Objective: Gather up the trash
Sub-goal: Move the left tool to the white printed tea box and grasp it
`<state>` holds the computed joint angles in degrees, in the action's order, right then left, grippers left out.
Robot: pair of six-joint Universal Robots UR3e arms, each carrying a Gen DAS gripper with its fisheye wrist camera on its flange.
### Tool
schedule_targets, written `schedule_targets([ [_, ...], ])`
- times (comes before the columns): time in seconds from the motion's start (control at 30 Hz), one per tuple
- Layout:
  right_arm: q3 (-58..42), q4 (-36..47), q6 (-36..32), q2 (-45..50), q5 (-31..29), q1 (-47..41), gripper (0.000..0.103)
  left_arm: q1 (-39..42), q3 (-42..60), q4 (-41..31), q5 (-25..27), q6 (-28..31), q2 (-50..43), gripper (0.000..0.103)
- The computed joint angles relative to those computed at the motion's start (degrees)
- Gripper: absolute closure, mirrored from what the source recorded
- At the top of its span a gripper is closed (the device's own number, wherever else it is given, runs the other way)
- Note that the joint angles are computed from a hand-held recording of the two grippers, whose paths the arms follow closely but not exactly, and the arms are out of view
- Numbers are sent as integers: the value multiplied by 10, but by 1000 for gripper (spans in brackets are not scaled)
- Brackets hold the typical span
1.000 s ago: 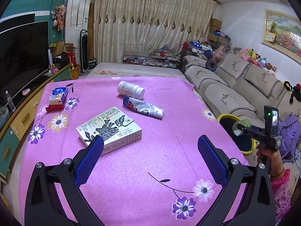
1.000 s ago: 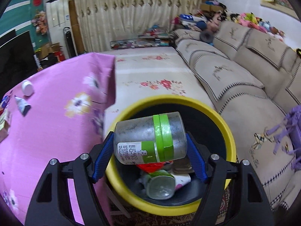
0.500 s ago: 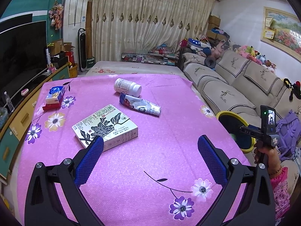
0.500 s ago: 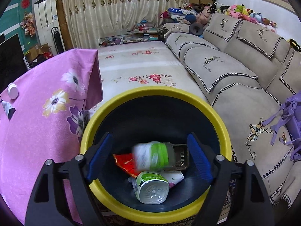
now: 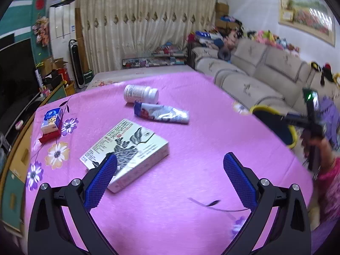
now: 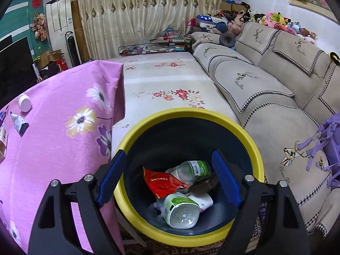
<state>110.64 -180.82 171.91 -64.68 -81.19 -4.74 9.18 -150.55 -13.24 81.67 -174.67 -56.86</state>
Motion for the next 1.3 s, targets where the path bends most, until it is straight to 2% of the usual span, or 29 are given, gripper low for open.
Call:
schedule_targets([
  [0.1, -6, 5, 0, -2, -1, 9, 25, 85, -21, -24, -84, 73, 20, 5],
  [0.2, -12, 7, -2, -1, -5, 20, 25, 151, -23, -36, -133, 132, -6, 5],
  [0.4, -37, 24, 4, 7, -16, 43, 25, 215, -8, -21, -155, 206, -74, 5],
  [0.53, -56, 35, 9, 19, -22, 53, 25, 208, 15, 6, -127, 230, -130, 5],
  [0.6, -62, 40, 10, 23, -21, 53, 25, 214, 30, -3, -130, 255, -145, 5],
  [0.67, -71, 46, 11, 28, -24, 57, 25, 226, 50, -39, -146, 280, -150, 5],
  [0.77, -83, 53, 10, 34, -31, 63, 25, 254, 108, -137, -190, 321, -179, 5],
  [0.97, -79, 57, 21, 31, -20, 56, 25, 279, 186, -284, -251, 371, -232, 5],
  [1.13, -74, 56, 18, 26, -13, 44, 25, 241, 172, -297, -241, 386, -210, 5],
  [1.2, -72, 55, 19, 25, -11, 42, 25, 203, 154, -261, -208, 369, -200, 5],
  [1.3, -70, 53, 19, 23, -8, 40, 25, 140, 144, -187, -150, 311, -214, 5],
])
